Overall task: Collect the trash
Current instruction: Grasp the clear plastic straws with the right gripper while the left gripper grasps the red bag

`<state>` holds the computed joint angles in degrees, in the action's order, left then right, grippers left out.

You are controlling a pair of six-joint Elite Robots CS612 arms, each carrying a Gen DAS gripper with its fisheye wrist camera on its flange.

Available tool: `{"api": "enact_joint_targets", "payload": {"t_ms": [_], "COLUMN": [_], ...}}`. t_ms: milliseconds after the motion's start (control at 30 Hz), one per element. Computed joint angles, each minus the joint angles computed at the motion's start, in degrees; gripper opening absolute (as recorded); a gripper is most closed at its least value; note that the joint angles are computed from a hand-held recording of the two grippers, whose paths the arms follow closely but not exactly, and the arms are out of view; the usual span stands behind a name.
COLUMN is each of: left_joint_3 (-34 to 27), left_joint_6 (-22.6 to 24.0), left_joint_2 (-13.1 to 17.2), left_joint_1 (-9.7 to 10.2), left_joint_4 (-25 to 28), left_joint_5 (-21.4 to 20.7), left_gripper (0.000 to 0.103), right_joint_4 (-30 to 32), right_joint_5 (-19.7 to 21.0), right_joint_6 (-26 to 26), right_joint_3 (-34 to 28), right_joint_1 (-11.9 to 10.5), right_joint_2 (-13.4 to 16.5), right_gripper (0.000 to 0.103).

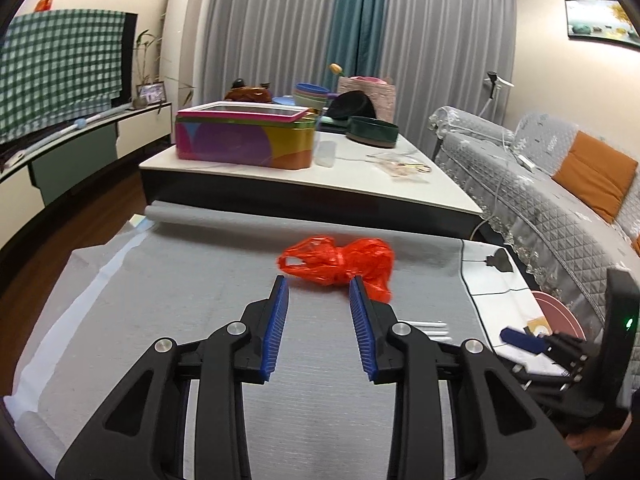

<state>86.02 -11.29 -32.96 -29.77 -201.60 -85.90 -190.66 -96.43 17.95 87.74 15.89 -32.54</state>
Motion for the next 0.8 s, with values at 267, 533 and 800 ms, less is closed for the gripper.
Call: {"api": "enact_joint_targets", "payload": {"t_ms": [267,533,800], "left_joint_3": [-1.6,-4.5,-9.3], "left_joint_6": [-1.3,-3.2,-4.3], "left_joint_2": [1.0,2.7,5.2], "left_joint_1": [0.65,0.75,0.19], "left_joint_4": [1.7,4.7,8.5], "left_joint_5": [0.1,-0.3,-1.3], "left_gripper": [0.032,0.032,0.032], "right_joint_4": [7.1,10.6,8.7], "right_joint_5": [-0.8,-0.9,1.6], "right_joint_6": [-4.4,-6.5,-6.9], "right_joint_3": [-3.9,-5.4,-4.1], "right_joint_1": [0.6,0.6,-0.5], "right_joint_2": [1.9,2.8,2.4], "right_gripper": [0.056,0.055,0.006]}}
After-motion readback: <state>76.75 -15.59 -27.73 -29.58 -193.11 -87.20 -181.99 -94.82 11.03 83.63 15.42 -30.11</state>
